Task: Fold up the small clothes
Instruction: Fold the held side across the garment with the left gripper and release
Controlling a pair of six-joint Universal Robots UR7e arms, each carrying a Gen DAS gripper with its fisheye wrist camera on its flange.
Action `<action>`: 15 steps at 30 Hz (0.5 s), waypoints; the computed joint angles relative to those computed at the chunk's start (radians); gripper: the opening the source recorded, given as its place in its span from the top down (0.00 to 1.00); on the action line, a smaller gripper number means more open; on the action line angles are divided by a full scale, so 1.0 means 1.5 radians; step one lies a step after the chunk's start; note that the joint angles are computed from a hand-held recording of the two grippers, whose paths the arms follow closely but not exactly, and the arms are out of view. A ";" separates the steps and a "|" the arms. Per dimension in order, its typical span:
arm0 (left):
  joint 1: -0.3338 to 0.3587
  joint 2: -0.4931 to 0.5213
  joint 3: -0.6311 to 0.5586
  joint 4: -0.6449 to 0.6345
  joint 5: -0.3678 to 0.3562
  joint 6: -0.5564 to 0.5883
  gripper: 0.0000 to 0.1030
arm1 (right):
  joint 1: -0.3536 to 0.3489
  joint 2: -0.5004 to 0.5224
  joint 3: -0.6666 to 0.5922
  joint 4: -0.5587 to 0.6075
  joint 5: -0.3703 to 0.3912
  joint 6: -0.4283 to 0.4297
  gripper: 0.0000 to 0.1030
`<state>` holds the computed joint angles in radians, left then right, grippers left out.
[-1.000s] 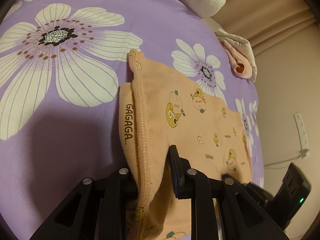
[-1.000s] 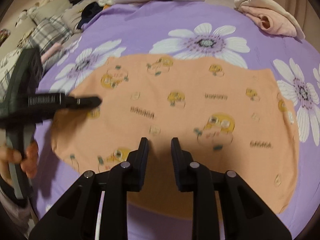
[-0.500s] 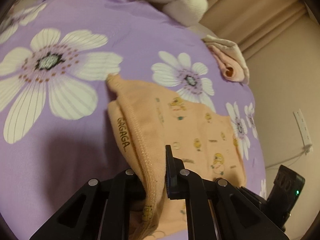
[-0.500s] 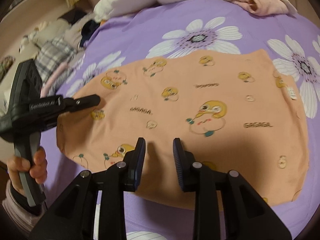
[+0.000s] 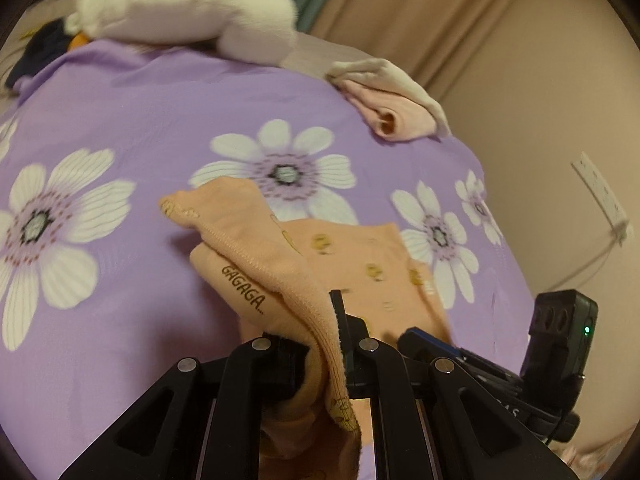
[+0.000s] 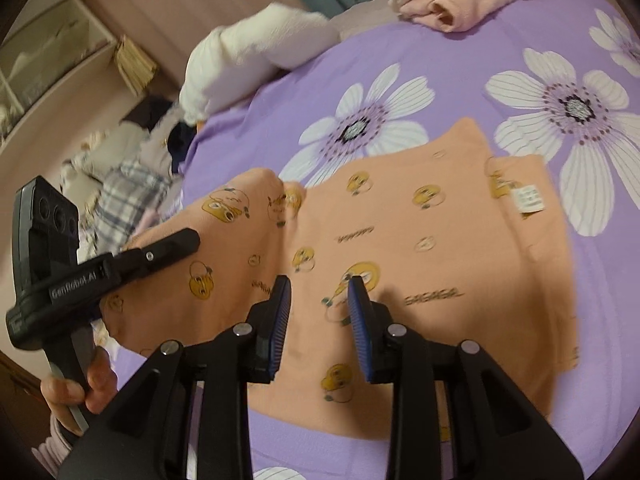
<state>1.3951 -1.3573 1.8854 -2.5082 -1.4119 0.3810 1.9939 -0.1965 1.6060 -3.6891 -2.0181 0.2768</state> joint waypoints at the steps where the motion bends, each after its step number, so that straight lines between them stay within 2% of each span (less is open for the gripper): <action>1: -0.009 0.001 0.006 -0.001 0.003 0.001 0.92 | -0.003 -0.003 0.007 -0.012 0.003 0.003 0.70; 6: -0.048 0.025 0.031 -0.002 0.028 -0.007 0.92 | -0.025 -0.028 0.074 -0.097 0.013 0.032 0.70; 10: -0.069 0.070 0.043 0.006 0.065 -0.042 0.91 | -0.045 -0.046 0.119 -0.140 0.015 0.050 0.59; 12: -0.074 0.087 0.041 0.036 0.075 -0.058 0.85 | -0.054 -0.052 0.139 -0.158 0.022 0.059 0.56; 14: -0.073 0.095 0.036 0.071 0.062 -0.065 0.62 | -0.069 -0.057 0.157 -0.177 0.048 0.067 0.49; 15: -0.065 0.093 0.030 0.093 0.026 -0.064 0.58 | -0.080 -0.058 0.169 -0.195 0.069 0.077 0.46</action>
